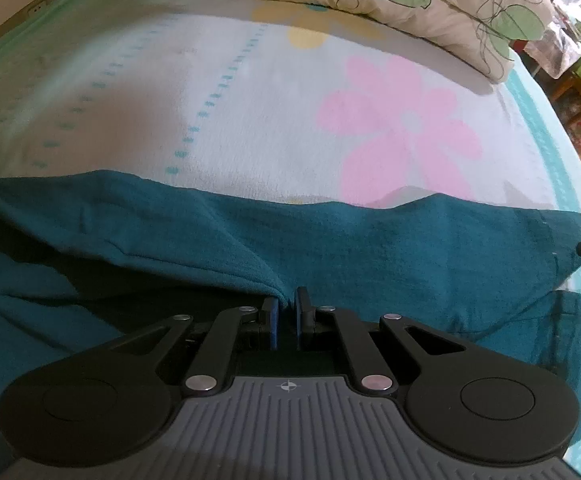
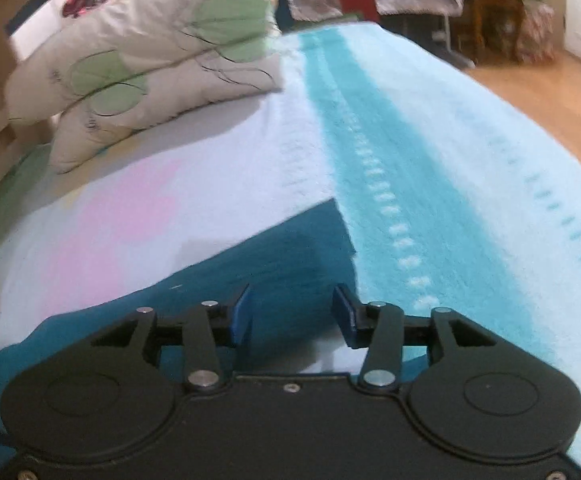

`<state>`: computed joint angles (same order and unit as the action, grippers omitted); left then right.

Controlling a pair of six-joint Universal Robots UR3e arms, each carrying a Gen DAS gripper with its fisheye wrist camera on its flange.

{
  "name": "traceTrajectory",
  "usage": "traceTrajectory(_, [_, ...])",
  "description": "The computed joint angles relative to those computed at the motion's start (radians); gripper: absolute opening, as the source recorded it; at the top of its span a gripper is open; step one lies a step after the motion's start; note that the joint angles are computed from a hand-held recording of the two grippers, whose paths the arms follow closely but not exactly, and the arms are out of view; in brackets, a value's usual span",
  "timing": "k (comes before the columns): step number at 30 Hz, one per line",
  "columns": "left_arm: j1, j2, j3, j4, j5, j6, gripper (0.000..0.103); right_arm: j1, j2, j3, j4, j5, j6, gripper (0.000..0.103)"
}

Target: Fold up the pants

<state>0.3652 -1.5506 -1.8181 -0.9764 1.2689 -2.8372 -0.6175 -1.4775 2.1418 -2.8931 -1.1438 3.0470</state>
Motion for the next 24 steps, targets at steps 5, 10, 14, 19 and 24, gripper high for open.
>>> traceTrajectory(5, [-0.004,-0.008,0.006,0.005,0.006,-0.016,0.008,0.040,0.080,-0.067,0.030,-0.077,0.027,0.055])
traceTrajectory(10, [0.004,-0.008,0.000,0.011,0.001,-0.014,0.008,0.029,0.102,-0.072,0.028,-0.070,0.046,0.063])
traceTrajectory(14, [0.009,-0.020,0.012,0.010,-0.004,-0.019,0.008,0.006,0.098,-0.174,0.226,0.052,-0.017,0.017])
traceTrajectory(19, [-0.006,-0.055,0.032,0.039,0.000,-0.040,0.008,0.115,0.233,-0.508,0.308,0.067,0.089,0.023])
traceTrajectory(24, [-0.020,-0.090,0.046,0.053,0.013,-0.052,0.008,0.164,0.316,-0.593,0.162,-0.003,0.223,0.069])
